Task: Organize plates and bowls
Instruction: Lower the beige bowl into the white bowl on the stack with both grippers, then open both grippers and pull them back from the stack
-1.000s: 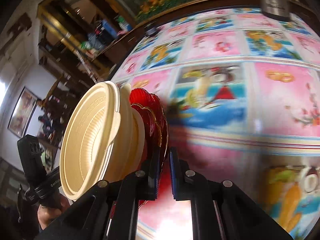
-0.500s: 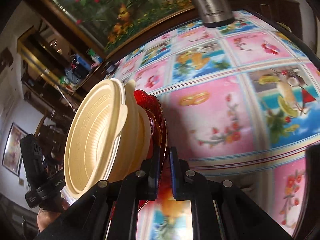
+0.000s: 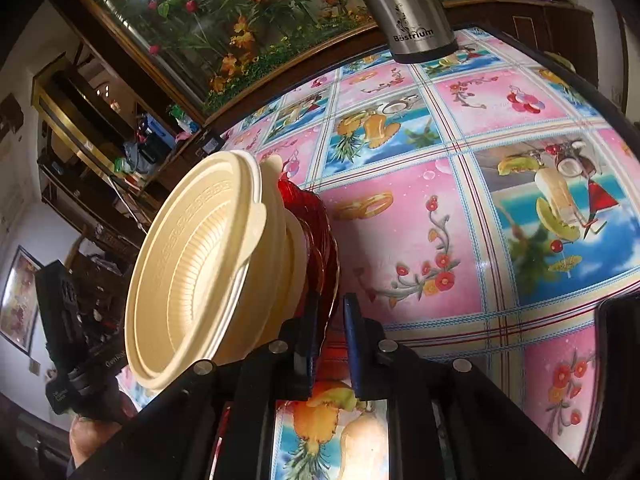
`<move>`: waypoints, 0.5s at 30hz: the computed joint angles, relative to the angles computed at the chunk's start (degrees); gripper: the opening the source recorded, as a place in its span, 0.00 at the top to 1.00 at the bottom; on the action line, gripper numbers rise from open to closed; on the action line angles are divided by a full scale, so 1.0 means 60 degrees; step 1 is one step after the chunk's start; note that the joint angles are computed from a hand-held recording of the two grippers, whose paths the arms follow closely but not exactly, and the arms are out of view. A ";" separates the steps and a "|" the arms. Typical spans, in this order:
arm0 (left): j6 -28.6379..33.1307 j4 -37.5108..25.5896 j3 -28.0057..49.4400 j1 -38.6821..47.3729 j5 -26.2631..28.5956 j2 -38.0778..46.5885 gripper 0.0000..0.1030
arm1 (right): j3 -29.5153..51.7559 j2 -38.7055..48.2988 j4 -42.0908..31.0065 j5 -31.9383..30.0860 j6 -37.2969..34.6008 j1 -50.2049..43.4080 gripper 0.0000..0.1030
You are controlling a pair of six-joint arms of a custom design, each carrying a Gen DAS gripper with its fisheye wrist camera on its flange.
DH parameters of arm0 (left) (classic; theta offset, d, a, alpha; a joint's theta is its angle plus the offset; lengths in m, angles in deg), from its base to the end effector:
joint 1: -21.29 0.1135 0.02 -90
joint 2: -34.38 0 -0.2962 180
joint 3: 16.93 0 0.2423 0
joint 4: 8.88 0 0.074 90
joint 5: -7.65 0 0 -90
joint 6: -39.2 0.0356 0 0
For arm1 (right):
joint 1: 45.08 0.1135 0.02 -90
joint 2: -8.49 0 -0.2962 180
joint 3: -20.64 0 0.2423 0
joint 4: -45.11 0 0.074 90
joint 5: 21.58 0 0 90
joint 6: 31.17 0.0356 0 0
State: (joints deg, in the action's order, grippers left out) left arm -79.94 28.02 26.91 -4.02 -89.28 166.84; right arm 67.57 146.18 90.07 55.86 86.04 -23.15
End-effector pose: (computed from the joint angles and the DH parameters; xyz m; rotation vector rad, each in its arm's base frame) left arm 0.2672 -0.1216 0.0040 -0.1351 2.4789 -0.2604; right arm 0.2862 0.1236 -0.0074 0.0035 2.4496 0.6581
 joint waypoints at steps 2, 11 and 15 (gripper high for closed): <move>-0.0022 0.0053 -0.0120 0.0030 0.0000 -0.0039 0.72 | -0.0103 -0.0141 -0.0074 0.0345 -0.0221 0.0124 0.75; -0.0333 0.2250 -0.2303 -0.1033 -0.2002 -0.0405 0.40 | -0.2368 -0.0502 0.2179 0.1224 -0.0441 0.0422 0.52; -0.1269 0.3839 -0.3201 -0.3230 -0.4498 0.0203 0.15 | -0.3500 0.0041 0.3912 0.2505 -0.0011 0.1477 0.39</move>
State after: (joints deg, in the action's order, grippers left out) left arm -87.55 51.05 7.70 -23.40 -116.26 168.06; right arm 46.57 146.43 113.54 70.89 85.97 -14.29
